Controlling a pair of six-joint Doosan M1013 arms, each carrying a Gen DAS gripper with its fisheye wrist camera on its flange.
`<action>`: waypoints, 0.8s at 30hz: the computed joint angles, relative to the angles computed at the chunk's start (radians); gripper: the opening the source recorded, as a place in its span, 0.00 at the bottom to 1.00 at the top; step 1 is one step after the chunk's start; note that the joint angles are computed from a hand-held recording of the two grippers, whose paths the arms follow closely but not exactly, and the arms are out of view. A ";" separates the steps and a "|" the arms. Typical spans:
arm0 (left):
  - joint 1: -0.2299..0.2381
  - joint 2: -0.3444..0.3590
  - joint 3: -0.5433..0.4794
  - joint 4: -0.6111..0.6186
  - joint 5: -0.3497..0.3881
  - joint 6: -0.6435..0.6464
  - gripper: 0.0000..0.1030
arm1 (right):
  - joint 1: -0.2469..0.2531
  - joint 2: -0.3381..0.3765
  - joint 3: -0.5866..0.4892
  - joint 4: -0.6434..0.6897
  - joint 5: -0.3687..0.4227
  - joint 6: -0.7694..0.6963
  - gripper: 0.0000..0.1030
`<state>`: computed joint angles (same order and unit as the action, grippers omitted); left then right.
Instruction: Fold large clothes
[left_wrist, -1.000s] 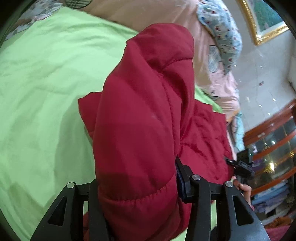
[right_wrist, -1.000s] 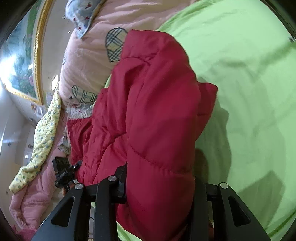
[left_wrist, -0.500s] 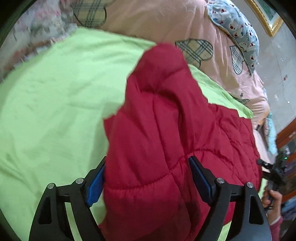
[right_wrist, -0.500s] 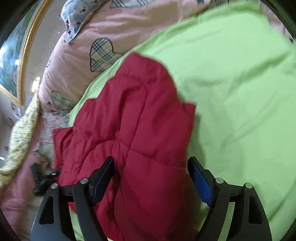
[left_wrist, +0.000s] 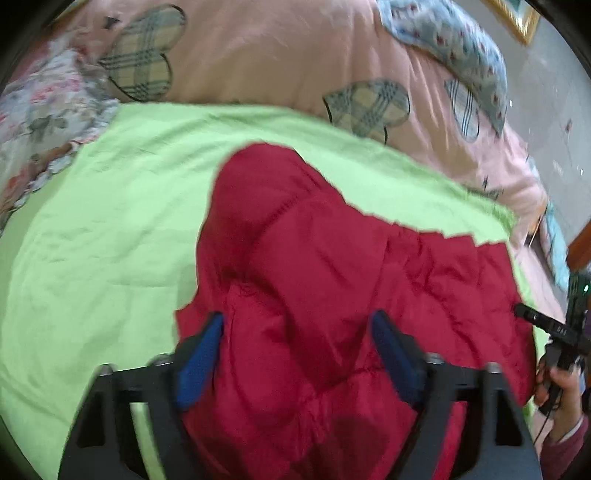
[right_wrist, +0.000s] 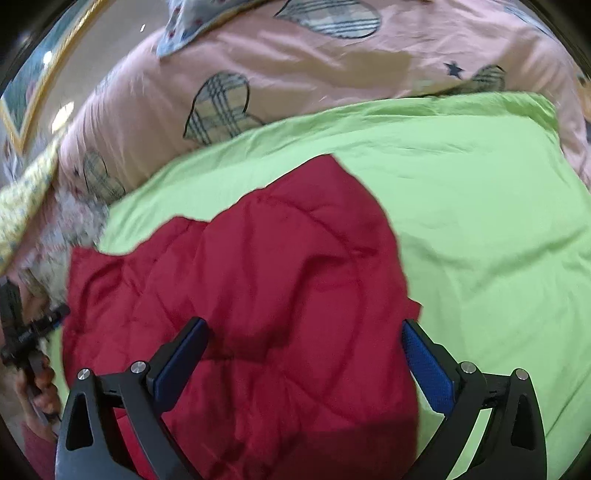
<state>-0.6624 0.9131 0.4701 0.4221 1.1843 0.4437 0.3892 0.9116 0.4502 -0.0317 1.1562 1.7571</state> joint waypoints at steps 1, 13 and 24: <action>0.003 0.031 -0.058 -0.027 0.042 0.032 0.35 | 0.006 0.026 -0.046 -0.014 0.045 -0.017 0.85; 0.055 -0.096 0.199 -0.115 -0.410 -0.105 0.11 | -0.019 -0.036 0.051 0.106 -0.149 0.037 0.14; 0.133 -0.068 0.270 -0.343 -0.505 -0.100 0.15 | -0.048 0.089 -0.085 0.177 -0.052 0.149 0.15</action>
<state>-0.5294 0.8448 0.7405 0.0795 0.6793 0.3438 0.3408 1.0010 0.3650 0.1453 1.1041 1.9059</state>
